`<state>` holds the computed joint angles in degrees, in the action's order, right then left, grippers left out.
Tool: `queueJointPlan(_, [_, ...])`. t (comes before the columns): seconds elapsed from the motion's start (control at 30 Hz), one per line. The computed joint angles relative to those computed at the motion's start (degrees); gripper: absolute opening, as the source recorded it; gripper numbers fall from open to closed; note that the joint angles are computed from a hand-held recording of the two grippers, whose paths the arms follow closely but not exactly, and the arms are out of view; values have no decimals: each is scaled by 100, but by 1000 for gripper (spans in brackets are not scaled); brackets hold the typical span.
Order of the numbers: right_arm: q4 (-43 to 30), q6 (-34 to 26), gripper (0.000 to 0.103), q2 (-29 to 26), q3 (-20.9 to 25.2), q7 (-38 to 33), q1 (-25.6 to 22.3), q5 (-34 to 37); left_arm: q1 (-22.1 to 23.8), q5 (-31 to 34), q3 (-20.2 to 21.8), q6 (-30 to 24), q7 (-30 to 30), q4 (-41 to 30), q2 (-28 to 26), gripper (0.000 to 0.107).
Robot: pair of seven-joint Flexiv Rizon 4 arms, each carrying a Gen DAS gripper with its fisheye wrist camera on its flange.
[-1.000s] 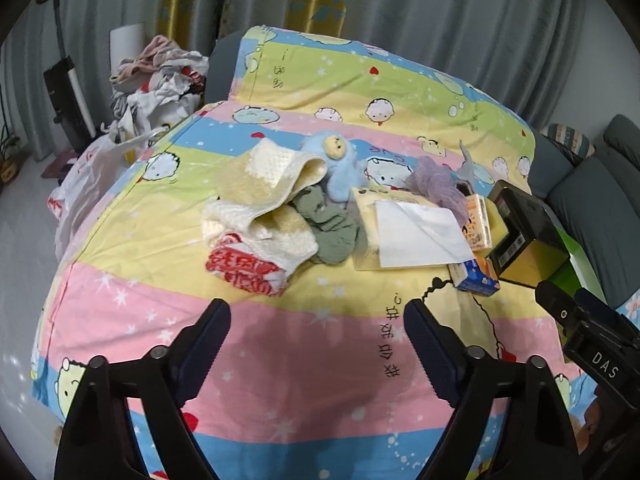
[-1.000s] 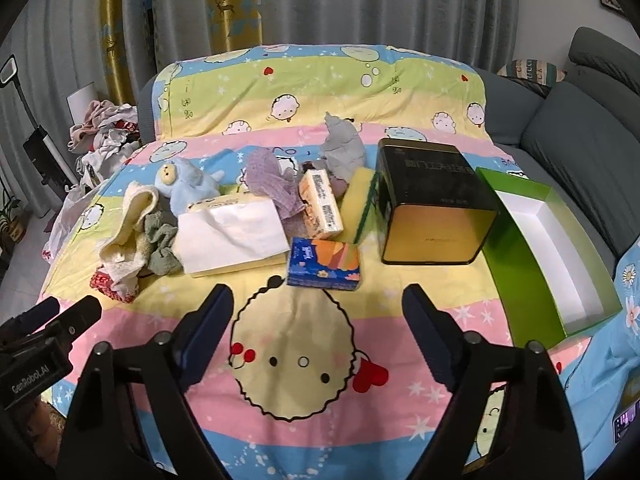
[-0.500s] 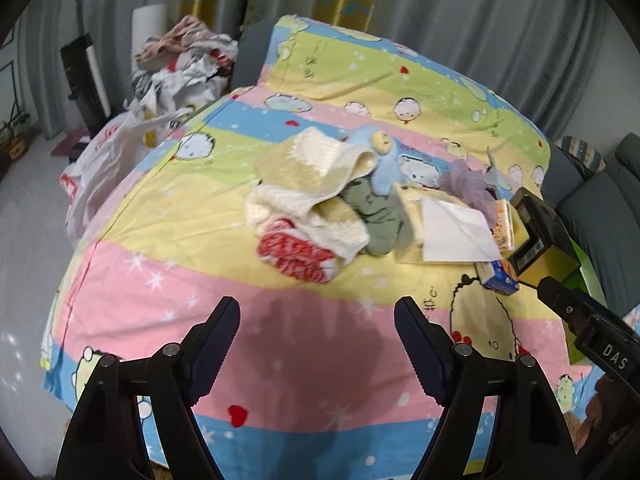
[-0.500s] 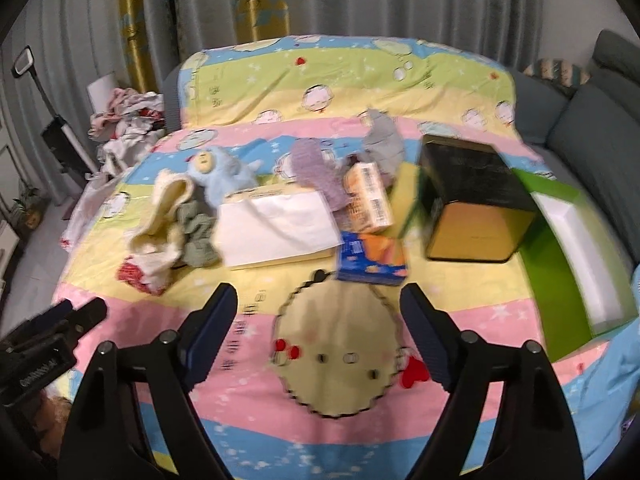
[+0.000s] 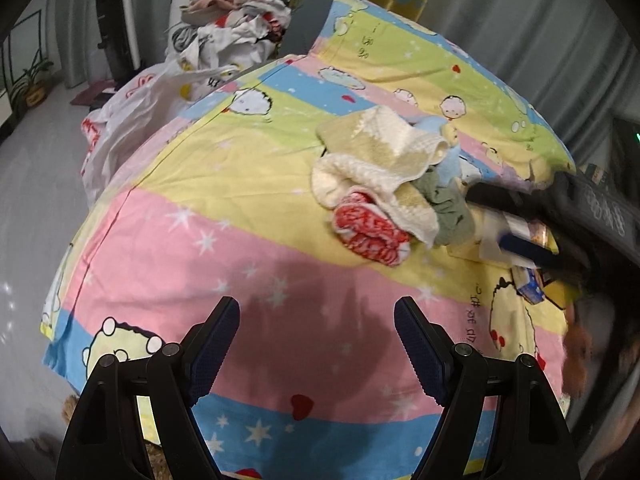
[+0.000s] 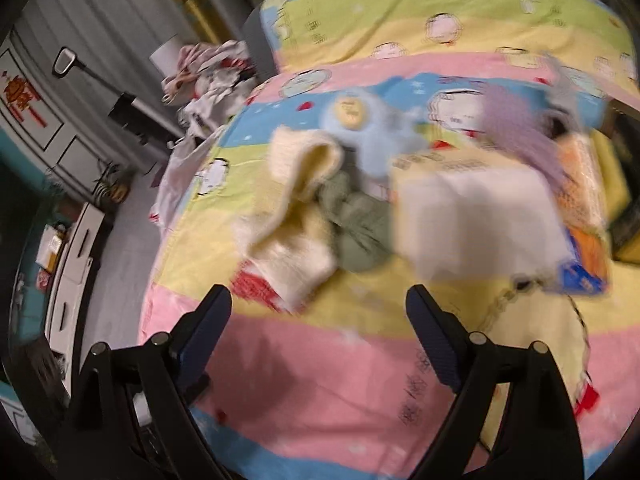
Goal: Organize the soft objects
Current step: 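Grasp the cream knitted cloth with the right tool and lift it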
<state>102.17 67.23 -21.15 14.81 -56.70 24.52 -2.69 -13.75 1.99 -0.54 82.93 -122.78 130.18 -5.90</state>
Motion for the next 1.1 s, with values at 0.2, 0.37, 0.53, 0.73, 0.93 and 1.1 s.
queueJointPlan(0.2, [-1153, -508, 86, -893, -110, 114, 269, -147, 53, -357, -85, 85, 287, 122, -1, 80])
queueJointPlan(0.37, [-1454, -887, 6, -1187, -358, 212, 460, -570, 30, -366, -65, 77, 326, 111, 8, 80])
queueJointPlan(0.53, [-867, 82, 4, -701, -288, 94, 239, -477, -13, -192, -39, 59, 225, 68, 49, 80])
queueJointPlan(0.73, [-48, 1037, 4, 369, 107, -512, -299, -28, -82, 78, -46, -27, 65, -72, 75, 80])
queueJointPlan(0.93, [842, 1625, 4, 1505, 147, -889, -518, 226, -172, 67, -178, 11, 222, -212, 34, 80])
queueJointPlan(1.1, [1564, 1849, 4, 2305, -6, -822, -508, 181, -263, -147, -315, 52, 518, -319, -59, 80])
